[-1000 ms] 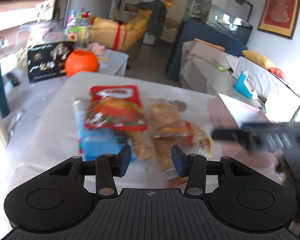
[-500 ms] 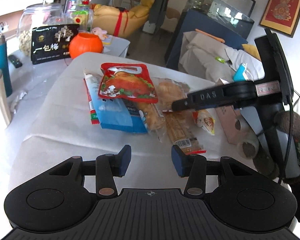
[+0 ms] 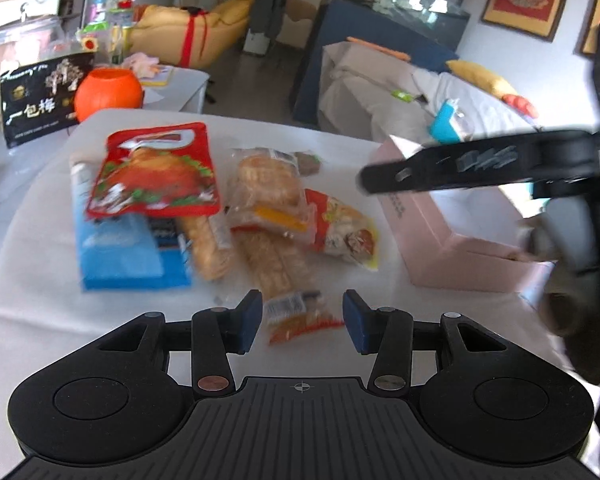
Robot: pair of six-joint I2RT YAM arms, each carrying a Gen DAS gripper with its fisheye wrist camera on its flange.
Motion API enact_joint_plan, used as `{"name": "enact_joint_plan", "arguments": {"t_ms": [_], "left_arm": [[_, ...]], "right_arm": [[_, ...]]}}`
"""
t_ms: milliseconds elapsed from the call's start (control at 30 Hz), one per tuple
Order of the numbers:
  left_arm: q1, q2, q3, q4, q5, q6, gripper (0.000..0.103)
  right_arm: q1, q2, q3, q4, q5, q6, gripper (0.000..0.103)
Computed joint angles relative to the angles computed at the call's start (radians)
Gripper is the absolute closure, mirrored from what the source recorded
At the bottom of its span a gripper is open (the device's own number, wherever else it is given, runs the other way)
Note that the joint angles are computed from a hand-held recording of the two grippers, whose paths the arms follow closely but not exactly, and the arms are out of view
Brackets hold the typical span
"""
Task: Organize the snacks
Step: 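Grasp the long wafer bar packet with the left tool while the right tool grasps the white Want Want bag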
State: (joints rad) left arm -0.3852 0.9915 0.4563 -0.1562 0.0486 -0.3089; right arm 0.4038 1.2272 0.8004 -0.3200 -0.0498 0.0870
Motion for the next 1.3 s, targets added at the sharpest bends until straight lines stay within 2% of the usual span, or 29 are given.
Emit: {"name": "enact_joint_plan", "arguments": {"t_ms": [100, 200, 300, 433, 500, 567, 633, 733, 867, 933, 1067, 1133, 1200, 1300], "left_arm": [[-0.058, 0.140, 0.060, 0.036, -0.126, -0.016, 0.056], [-0.061, 0.232, 0.092, 0.074, -0.131, -0.009, 0.053], [-0.061, 0.261, 0.090, 0.101, -0.128, 0.020, 0.057], [-0.034, 0.164, 0.047, 0.040, -0.061, 0.062, 0.061], [-0.006, 0.073, 0.015, -0.034, -0.013, 0.084, 0.061], [0.031, -0.030, -0.019, -0.119, 0.025, 0.102, 0.061], [0.095, -0.127, -0.044, -0.201, 0.084, 0.122, 0.061], [0.174, -0.229, -0.065, -0.296, 0.137, 0.140, 0.060], [0.223, -0.280, -0.068, -0.341, 0.161, 0.145, 0.060], [0.232, -0.284, -0.069, -0.343, 0.170, 0.143, 0.060], [0.205, -0.290, -0.074, -0.337, 0.157, 0.123, 0.060], [0.196, -0.287, -0.081, -0.325, 0.152, 0.110, 0.060], [0.188, -0.273, -0.081, -0.310, 0.152, 0.097, 0.060], [0.167, -0.268, -0.085, -0.298, 0.137, 0.080, 0.060]], "right_arm": [[-0.052, -0.028, 0.004, -0.014, -0.028, 0.007, 0.046], [-0.076, -0.034, -0.002, -0.020, -0.020, -0.016, 0.044], [-0.080, 0.030, 0.035, -0.024, -0.020, -0.022, 0.044], [-0.077, 0.176, 0.138, -0.045, -0.056, 0.003, 0.044], [-0.061, 0.237, 0.178, -0.045, -0.039, 0.010, 0.049], [-0.043, 0.287, 0.208, -0.048, -0.020, 0.014, 0.060], [-0.024, 0.336, 0.231, -0.041, 0.011, 0.014, 0.064], [-0.006, 0.394, 0.257, -0.038, 0.045, 0.005, 0.066], [0.001, 0.429, 0.264, -0.040, 0.047, 0.019, 0.066], [-0.003, 0.402, 0.243, -0.056, 0.008, 0.029, 0.066], [-0.042, 0.290, 0.158, -0.134, -0.214, 0.014, 0.066], [-0.053, 0.213, 0.087, -0.143, -0.253, 0.000, 0.066], [-0.028, 0.132, 0.024, -0.114, -0.170, -0.010, 0.066], [0.041, 0.072, -0.010, -0.061, 0.040, -0.054, 0.056]]}}
